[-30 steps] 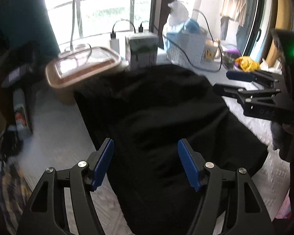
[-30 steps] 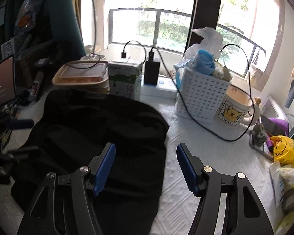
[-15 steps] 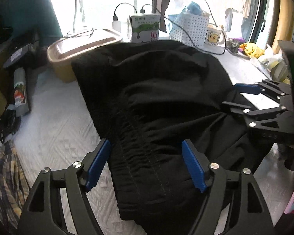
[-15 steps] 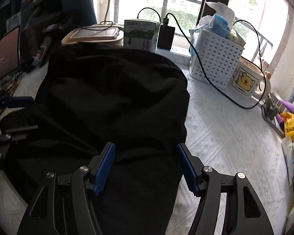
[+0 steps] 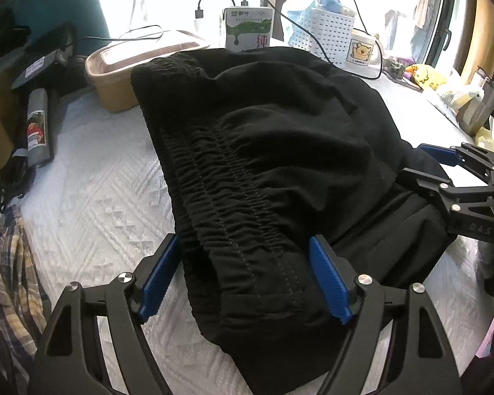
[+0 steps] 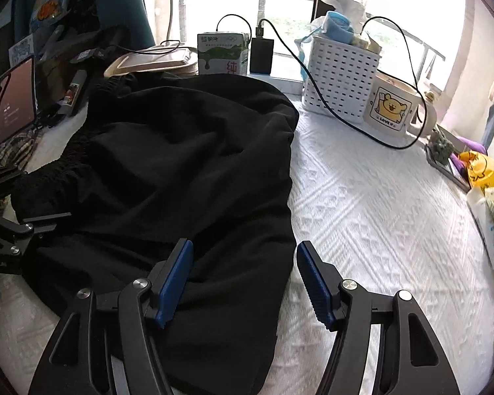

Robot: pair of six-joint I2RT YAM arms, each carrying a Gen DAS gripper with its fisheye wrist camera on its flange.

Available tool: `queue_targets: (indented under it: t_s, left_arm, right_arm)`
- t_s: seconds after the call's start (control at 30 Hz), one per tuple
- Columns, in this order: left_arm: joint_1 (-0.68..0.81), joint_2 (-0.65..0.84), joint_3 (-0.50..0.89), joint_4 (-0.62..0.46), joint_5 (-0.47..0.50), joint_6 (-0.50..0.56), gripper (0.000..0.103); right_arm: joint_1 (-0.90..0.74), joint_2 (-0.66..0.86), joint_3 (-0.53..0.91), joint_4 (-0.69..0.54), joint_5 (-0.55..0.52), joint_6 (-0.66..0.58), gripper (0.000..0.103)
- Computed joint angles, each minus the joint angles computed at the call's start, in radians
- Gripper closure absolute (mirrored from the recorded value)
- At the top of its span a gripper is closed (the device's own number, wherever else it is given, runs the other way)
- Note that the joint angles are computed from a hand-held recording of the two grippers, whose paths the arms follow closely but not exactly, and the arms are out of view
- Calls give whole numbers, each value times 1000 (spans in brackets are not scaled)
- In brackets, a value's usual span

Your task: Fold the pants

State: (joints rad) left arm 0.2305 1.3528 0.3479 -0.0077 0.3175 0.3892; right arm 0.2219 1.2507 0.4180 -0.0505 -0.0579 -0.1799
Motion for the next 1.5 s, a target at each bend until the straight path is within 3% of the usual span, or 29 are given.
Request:
queue_targets:
  t_s: [0.3,0.57,0.77,0.93,1.17,1.33,1.5]
  left_arm:
    - [21,-44,-37,-2,16,12,23]
    - [239,-153,-19,-230,185,177,23]
    - [337,-253,10,-385,229,265,23]
    - [428,-218,88,-449,335,299,23]
    - [229,47,187,-196,279,14,23]
    - [139,199,269,-129,225,-51,23]
    - [81,295,326,-147,204,-54,23]
  right_arm:
    - [-53,-113,-68,-78,-25,-13,34]
    - [-170,-280,-117,-240,-84,-102,29]
    - [-262,-393,-109,-401,-124,-142,28]
    - [-370,-426,-41,-487,-253,-181,28]
    - [-262,-247,56,-305,-239,-71,28]
    - [-210,-46,147,-181,-252,-46,28]
    - [-203,182,265,-100,-312,-22,28]
